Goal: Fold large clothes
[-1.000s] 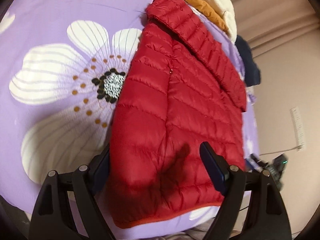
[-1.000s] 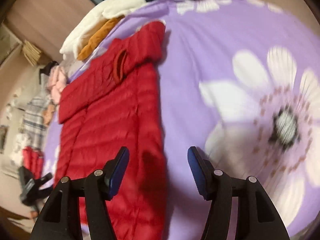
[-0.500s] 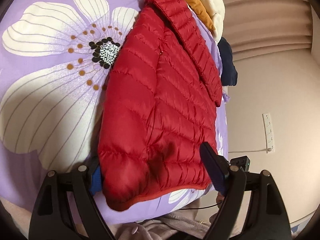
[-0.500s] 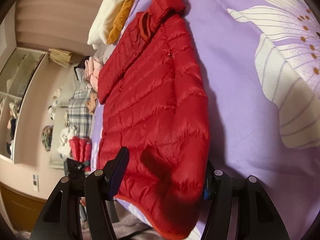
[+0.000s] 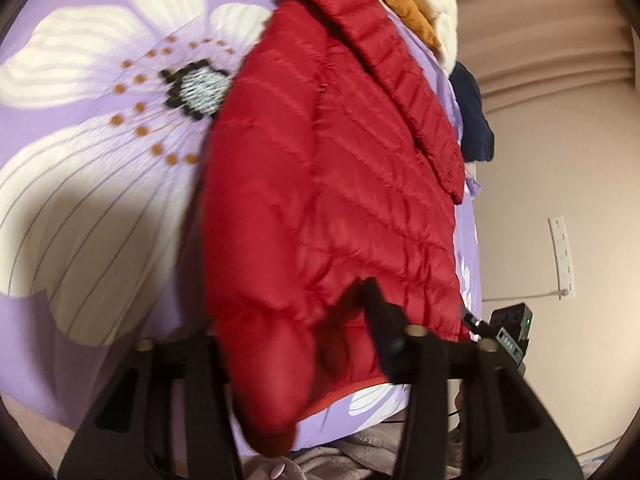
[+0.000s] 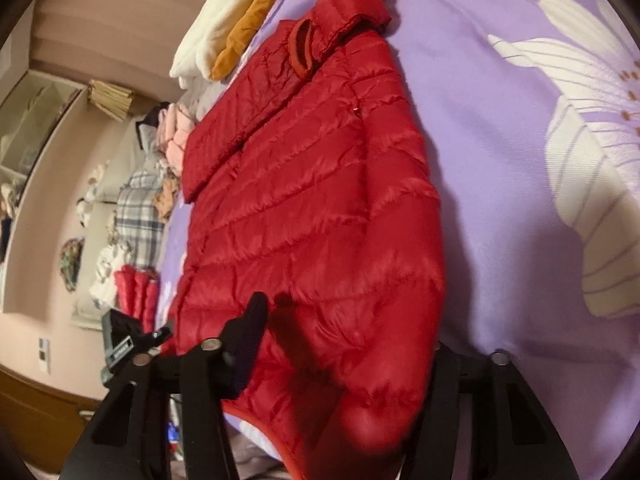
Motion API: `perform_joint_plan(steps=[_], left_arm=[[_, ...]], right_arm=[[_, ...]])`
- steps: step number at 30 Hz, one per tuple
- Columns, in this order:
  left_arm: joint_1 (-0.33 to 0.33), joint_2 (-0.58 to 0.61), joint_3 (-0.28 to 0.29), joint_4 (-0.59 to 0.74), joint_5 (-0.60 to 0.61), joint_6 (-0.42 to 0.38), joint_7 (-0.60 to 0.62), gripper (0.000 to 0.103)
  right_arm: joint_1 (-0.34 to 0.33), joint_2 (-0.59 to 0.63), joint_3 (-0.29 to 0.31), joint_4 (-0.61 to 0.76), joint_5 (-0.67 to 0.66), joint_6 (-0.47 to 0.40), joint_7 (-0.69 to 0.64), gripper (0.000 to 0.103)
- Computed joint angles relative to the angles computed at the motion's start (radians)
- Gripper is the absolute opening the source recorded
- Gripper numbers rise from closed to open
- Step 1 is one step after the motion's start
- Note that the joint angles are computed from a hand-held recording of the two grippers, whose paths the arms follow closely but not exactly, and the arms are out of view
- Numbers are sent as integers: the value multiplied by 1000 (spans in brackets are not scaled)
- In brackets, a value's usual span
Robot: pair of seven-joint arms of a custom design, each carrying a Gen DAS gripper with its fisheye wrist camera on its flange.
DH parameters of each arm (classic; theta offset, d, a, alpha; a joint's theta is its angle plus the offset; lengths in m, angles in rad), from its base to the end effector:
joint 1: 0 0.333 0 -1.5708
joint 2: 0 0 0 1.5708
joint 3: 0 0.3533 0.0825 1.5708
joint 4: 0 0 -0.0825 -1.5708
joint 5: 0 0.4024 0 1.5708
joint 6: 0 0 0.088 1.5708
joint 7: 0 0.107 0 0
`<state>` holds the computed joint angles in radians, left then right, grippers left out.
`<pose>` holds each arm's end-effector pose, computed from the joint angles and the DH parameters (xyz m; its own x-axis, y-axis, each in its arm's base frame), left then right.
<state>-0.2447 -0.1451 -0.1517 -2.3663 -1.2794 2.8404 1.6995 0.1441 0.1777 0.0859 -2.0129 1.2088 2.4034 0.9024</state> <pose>0.4910 -0.1531 0.4510 0.3234 -0.5883 0.7412 -0.7707 -0.6183 -0.1544 0.6127 0.1479 0.4177 0.1654 -0.6759 -0.7182 -0.9372 0.1191 -0.3279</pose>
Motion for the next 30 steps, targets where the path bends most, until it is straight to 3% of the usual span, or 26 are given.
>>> perform_joint_plan(steps=[2, 4, 8, 10, 17, 23, 30], left_arm=[[-1, 0, 7, -5, -57, -1, 19, 30], [8, -1, 3, -7, -30, -4, -18, 27], [29, -4, -25, -9, 275, 15, -241, 20], [21, -2, -19, -3, 331, 28, -276, 16], [-26, -34, 3, 1, 382, 101, -258, 14], [-65, -58, 19, 5, 465, 156, -263, 14], [-117, -72, 58, 24, 482, 171, -227, 14]], right_arm=[[4, 1, 0, -5, -2, 24, 8, 44], [6, 1, 1, -6, -3, 44, 10, 37], [27, -19, 10, -20, -32, 122, -7, 29], [42, -36, 16, -31, -49, 171, -26, 22], [70, -92, 20, -41, 15, 275, -163, 19], [87, -127, 8, -38, 111, 279, -292, 18], [110, -156, -4, -43, 164, 270, -391, 18]])
